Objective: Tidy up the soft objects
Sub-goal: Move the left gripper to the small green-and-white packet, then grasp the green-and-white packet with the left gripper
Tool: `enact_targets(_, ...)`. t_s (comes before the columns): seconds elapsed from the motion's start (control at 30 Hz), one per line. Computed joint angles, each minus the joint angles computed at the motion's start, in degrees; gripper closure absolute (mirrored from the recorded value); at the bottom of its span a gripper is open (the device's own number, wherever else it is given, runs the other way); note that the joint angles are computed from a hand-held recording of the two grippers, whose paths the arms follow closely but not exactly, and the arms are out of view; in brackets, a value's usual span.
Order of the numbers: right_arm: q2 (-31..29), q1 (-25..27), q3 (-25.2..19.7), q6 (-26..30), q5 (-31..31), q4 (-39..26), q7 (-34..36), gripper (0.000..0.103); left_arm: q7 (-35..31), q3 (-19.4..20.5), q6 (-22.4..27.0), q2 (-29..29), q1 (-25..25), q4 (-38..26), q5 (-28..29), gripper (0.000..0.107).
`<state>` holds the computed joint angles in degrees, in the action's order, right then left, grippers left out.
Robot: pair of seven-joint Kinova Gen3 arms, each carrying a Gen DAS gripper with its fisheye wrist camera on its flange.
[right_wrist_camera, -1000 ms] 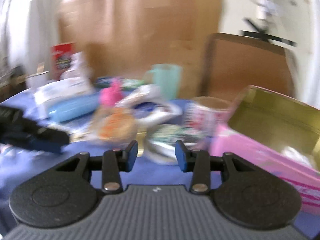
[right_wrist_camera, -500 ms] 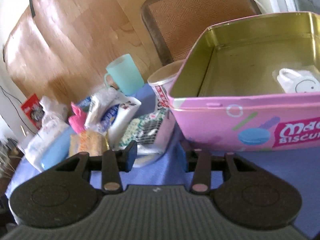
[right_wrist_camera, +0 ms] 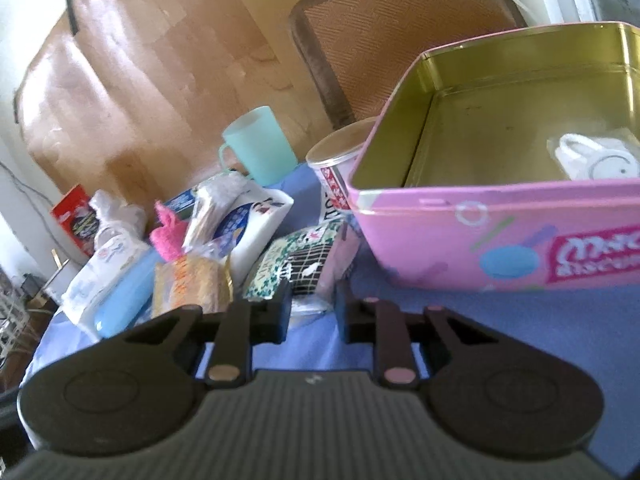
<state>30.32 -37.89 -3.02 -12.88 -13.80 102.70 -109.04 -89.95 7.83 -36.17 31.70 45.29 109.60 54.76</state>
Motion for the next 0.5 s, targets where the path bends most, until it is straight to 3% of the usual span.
enact_targets(0.2,-3.43,13.89,-15.33,-4.54,12.98,9.17,-7.35,0.08,0.31,-0.3,0.91,-0.16,-0.31,-0.03,-0.9,0.025)
enact_targets(0.27,-4.47,15.84,-17.67,-5.66,14.71,12.3,-5.9,0.078,-1.87,-1.4,2.6,-0.32,0.48,-1.0,0.84,0.023)
enact_targets(0.33,-6.13,13.55,-15.91,-6.45,13.19,14.51,-1.44,0.069,-1.69,0.34,4.47,-0.43,-1.49,-1.69,-1.08,0.023)
enact_targets(0.4,-7.45,8.24,-10.93,-7.98,12.43,15.99,3.22,0.042,1.13,5.44,6.8,-0.16,-6.12,-2.89,-5.74,0.023)
enact_targets(0.5,-7.24,0.28,-3.75,-10.29,11.44,16.24,10.21,0.036,2.84,7.15,11.75,1.13,-8.23,-6.29,-11.79,0.028)
